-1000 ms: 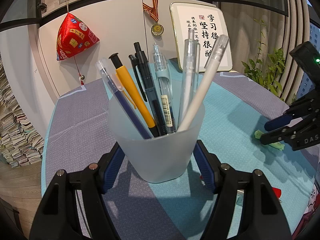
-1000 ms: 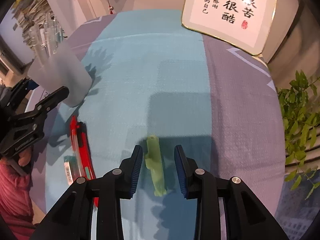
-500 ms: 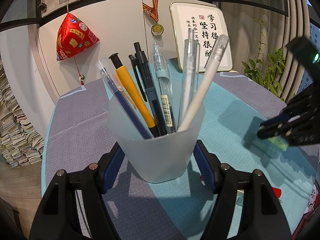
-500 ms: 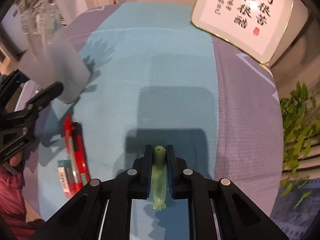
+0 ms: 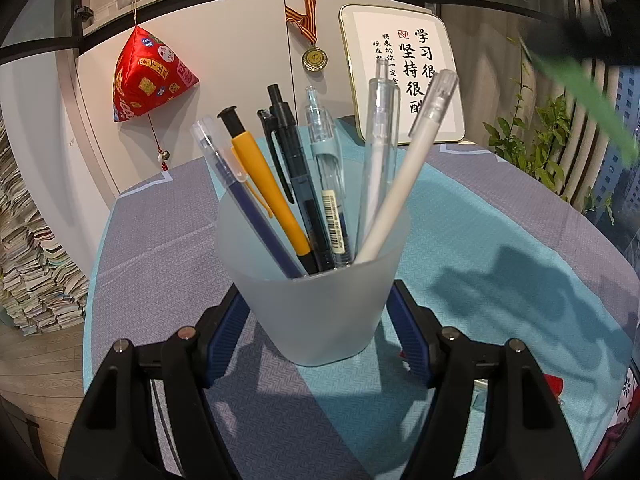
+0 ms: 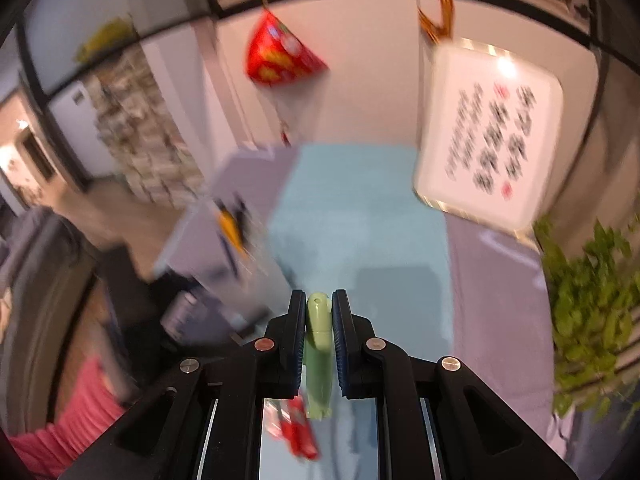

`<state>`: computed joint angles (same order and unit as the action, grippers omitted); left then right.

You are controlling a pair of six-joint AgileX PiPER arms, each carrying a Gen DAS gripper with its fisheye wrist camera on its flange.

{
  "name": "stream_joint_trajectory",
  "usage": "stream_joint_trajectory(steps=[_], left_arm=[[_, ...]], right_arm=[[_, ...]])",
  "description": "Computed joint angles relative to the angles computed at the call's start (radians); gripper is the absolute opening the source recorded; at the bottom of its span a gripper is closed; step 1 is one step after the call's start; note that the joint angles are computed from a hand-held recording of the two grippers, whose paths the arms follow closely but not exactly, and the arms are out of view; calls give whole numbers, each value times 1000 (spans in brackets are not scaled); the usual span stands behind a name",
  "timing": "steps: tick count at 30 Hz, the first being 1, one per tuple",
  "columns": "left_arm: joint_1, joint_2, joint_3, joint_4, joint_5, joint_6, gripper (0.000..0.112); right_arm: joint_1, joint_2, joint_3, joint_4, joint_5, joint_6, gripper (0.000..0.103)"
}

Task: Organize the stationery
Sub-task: 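Lower the green highlighter into the cup and open the right gripper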

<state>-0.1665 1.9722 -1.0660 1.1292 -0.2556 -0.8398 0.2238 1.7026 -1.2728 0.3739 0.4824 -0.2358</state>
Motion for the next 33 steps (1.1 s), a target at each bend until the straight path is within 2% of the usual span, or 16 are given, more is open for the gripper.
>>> stream_joint_trajectory(steps=[2, 7, 9, 13, 17, 22, 33], left_arm=[[-1, 0, 0, -1, 1, 1, 69], [1, 0, -1, 11, 0, -12, 69], [0, -1, -2, 18, 1, -20, 69], [1, -1, -3, 19, 1, -20, 69], [0, -1, -3, 16, 1, -17, 69], [-2, -3, -2, 8, 4, -8, 69], [-2, -3, -2, 8, 5, -9, 69]], right_arm=[[26, 36, -81, 6, 35, -3, 14], [95, 174, -308, -89, 120, 99, 14], [112, 228, -383, -121, 138, 140, 14], [121, 326, -491, -87, 155, 139, 14], [116, 367, -505, -15, 133, 78, 14], [111, 387, -512, -1, 132, 65, 14], [115, 387, -492, -39, 123, 75, 14]])
